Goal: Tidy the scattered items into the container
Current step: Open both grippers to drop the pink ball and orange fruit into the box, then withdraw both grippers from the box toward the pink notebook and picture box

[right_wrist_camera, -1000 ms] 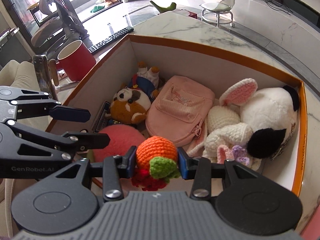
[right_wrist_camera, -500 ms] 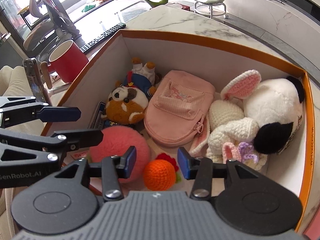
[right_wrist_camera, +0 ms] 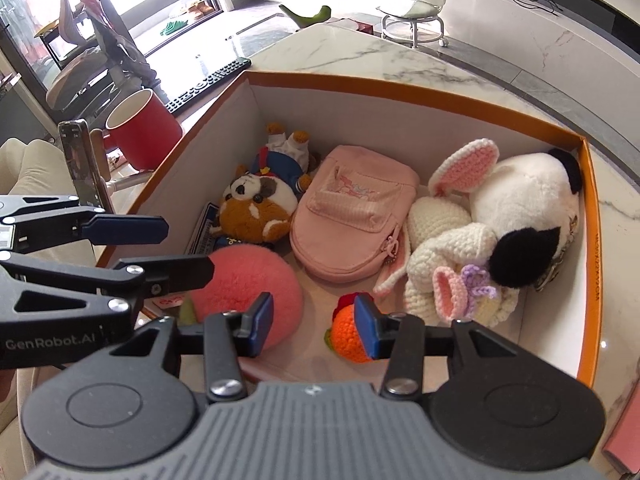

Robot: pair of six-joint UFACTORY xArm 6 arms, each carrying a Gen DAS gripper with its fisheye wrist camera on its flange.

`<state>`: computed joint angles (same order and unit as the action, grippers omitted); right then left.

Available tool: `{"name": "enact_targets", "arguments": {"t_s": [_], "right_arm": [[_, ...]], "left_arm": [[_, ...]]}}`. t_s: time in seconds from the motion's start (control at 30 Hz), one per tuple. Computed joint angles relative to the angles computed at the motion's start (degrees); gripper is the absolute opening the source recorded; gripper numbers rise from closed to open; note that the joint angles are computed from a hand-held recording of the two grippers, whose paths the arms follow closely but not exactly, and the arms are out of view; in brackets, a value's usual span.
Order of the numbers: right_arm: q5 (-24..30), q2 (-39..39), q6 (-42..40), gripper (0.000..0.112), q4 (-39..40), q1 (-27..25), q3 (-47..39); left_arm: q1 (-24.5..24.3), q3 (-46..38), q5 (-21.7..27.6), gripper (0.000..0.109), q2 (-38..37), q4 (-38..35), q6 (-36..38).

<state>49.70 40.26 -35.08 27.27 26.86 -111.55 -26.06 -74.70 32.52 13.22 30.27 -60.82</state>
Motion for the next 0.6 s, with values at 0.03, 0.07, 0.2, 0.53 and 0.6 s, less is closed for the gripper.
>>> {"name": "enact_targets", "arguments": {"t_s": [0.03, 0.07, 0.2, 0.53, 0.6], "right_arm": [[-0.5, -0.8, 0.0, 0.048, 0.2, -0.1, 1.0], [-1.1, -1.5, -0.1, 0.048, 0.4, -0.2, 2.0], [-3.6, -5.2, -1.0, 0.048, 1.5, -0.7, 7.0], [-10.7, -15.7, -4.6, 0.048, 6.8, -2.2, 19.9], [-12.1, -17.9, -5.6, 0.048, 8.0, -2.5, 22.5]], "left_arm": [[-0.3, -0.2, 0.2, 0.059, -0.1, 0.3, 0.0], [-0.5, -0.3, 0.3, 0.059, -0.2, 0.7, -0.4], [-1.7, -0.7, 1.0, 0.059, -0.8, 2.1, -1.3], [-5.5, -3.4, 4.0, 0.059, -1.5, 6.9, -3.2], [-6.3, -4.2, 4.7, 0.059, -1.3, 7.5, -3.2]]}}
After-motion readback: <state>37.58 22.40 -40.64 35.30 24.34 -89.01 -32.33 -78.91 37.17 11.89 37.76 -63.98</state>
